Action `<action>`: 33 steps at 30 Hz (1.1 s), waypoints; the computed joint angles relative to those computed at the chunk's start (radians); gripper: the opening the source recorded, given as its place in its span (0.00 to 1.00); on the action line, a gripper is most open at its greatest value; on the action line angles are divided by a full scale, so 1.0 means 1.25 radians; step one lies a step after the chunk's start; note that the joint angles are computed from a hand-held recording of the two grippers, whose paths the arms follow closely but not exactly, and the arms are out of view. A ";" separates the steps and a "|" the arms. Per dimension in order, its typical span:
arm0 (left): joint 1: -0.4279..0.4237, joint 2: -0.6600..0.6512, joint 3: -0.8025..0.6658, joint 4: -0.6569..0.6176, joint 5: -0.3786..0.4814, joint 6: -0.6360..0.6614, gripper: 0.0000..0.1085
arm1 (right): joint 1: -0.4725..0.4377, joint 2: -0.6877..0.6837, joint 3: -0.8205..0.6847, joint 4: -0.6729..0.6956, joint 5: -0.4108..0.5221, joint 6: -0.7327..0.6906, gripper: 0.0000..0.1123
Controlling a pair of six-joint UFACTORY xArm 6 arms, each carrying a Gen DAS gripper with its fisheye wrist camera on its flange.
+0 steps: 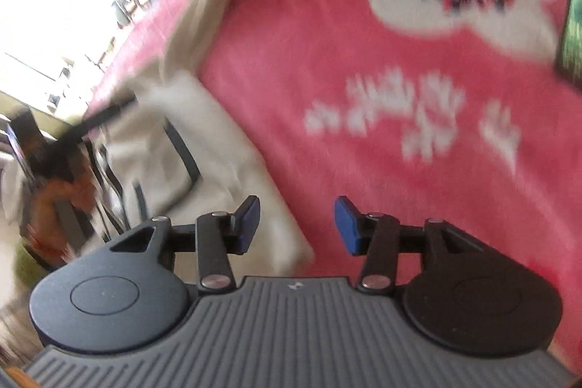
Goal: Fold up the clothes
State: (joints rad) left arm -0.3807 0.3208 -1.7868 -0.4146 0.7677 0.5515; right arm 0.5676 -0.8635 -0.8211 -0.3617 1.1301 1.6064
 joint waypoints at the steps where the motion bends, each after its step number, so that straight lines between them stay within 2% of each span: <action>1: 0.001 0.006 -0.001 0.004 0.001 -0.004 0.46 | -0.029 0.016 -0.021 -0.012 -0.018 -0.033 0.40; 3: 0.002 0.017 -0.003 0.011 0.004 -0.013 0.46 | -0.091 0.060 -0.066 -0.028 -0.066 -0.103 0.40; 6: -0.003 0.023 0.013 0.027 -0.004 -0.013 0.46 | -0.212 0.170 -0.145 -0.032 -0.199 -0.242 0.40; 10: -0.006 0.025 0.027 0.031 -0.010 -0.012 0.46 | -0.345 0.376 -0.309 -0.041 -0.343 -0.369 0.41; 12: -0.007 0.021 0.040 0.030 -0.020 -0.010 0.47 | -0.394 0.498 -0.422 -0.040 -0.379 -0.424 0.42; 16: -0.003 0.016 0.050 0.005 -0.021 0.000 0.48 | -0.457 0.743 -0.700 -0.133 -0.294 -0.493 0.49; 17: -0.002 0.016 0.053 -0.003 -0.022 0.006 0.48 | -0.471 0.806 -0.779 -0.147 -0.264 -0.519 0.55; 18: -0.001 0.015 0.057 -0.010 -0.025 0.015 0.48 | -0.489 0.863 -0.849 -0.128 -0.233 -0.562 0.57; 20: 0.001 0.012 0.065 -0.023 -0.030 0.030 0.48 | -0.511 0.966 -0.985 -0.147 -0.156 -0.577 0.58; 23: 0.002 0.012 0.067 -0.039 -0.030 0.043 0.48 | -0.543 1.064 -1.111 -0.104 -0.109 -0.565 0.58; 25: 0.004 0.012 0.066 -0.046 -0.028 0.047 0.48 | -0.555 1.076 -1.109 -0.095 -0.133 -0.533 0.58; 27: 0.005 0.014 0.063 -0.053 -0.025 0.050 0.48 | -0.560 1.088 -1.110 -0.093 -0.145 -0.518 0.53; 28: 0.006 0.015 0.063 -0.056 -0.024 0.052 0.48 | -0.559 1.097 -1.120 -0.095 -0.141 -0.519 0.48; 29: 0.006 0.015 0.063 -0.059 -0.024 0.055 0.48 | -0.556 1.094 -1.113 -0.099 -0.140 -0.518 0.24; 30: 0.007 0.015 0.063 -0.062 -0.024 0.057 0.48 | -0.551 1.087 -1.104 -0.099 -0.136 -0.511 0.07; 33: 0.010 0.016 0.061 -0.071 -0.019 0.060 0.48 | -0.543 1.020 -1.015 -0.133 -0.192 -0.470 0.06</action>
State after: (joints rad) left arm -0.3685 0.3409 -1.7105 -0.5039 0.7440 0.6263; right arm -0.1110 0.4118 -2.0896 -0.5284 0.8906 1.0193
